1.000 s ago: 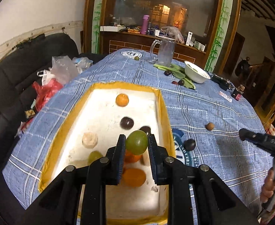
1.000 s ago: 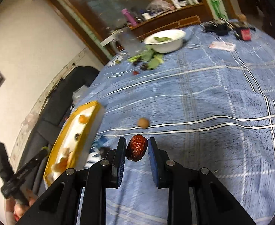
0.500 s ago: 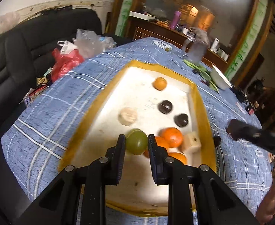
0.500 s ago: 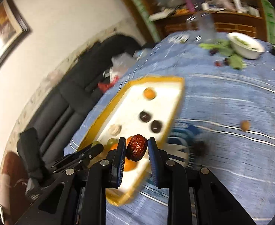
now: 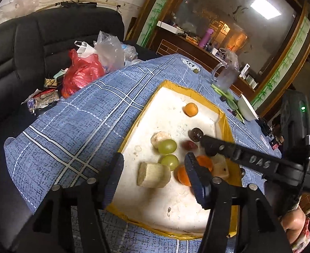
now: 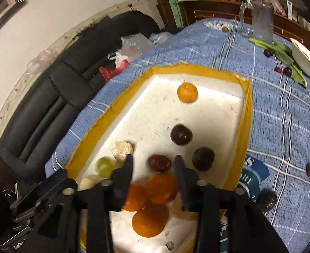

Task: Organize fruits
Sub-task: 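Carry the date and grape into the tray and open both tools, then withdraw both tools from the tray toward the brown ball and plum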

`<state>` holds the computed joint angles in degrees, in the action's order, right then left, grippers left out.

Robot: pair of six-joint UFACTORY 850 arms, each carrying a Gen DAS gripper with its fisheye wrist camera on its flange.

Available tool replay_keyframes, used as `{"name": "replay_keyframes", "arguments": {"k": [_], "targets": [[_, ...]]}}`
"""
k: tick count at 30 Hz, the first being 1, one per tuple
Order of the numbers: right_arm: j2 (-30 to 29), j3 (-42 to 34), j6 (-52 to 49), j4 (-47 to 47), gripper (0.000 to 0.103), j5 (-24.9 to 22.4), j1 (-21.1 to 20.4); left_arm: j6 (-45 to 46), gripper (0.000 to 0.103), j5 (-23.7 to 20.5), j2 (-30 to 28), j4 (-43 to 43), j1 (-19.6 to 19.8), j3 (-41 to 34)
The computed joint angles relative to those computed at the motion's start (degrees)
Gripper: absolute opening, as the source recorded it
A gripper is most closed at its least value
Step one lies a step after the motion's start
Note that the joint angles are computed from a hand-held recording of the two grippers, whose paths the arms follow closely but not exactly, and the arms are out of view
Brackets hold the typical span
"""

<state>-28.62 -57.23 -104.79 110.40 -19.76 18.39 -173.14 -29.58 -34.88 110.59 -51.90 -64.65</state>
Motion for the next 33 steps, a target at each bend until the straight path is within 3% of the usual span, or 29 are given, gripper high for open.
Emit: {"name": "replay_keyframes", "arguments": {"k": [6,9,14,19,23,33], "targets": [[4.6,4.6,-8.9,10.3,0.05,-2.2,-1.6,4.6,0.061,0.2,-0.4,-3.1,-1.0,-1.4],[9.1,10.1,-19.3,20.8,0.059,-2.9,-2.7,9.7,0.067,-0.9,-0.8,-6.5,-2.1,-3.0],[15.8,19.7,-32.7,36.1,0.062,-5.4,-4.8,25.2,0.073,-4.6,-2.9,-17.6,-5.3,-8.5],[20.0,26.1,-39.6,45.7,0.064,-7.3,-6.4,37.1,0.086,-9.7,-5.6,-24.5,-9.0,-14.2],[22.8,30.0,-47.4,54.1,0.069,-8.8,-7.1,44.7,0.088,-11.6,-7.5,-28.8,-10.6,-18.1],[24.8,34.4,-41.6,47.5,0.07,-12.8,-12.5,54.1,0.088,-14.5,-10.1,-34.9,-13.0,-23.5]]}}
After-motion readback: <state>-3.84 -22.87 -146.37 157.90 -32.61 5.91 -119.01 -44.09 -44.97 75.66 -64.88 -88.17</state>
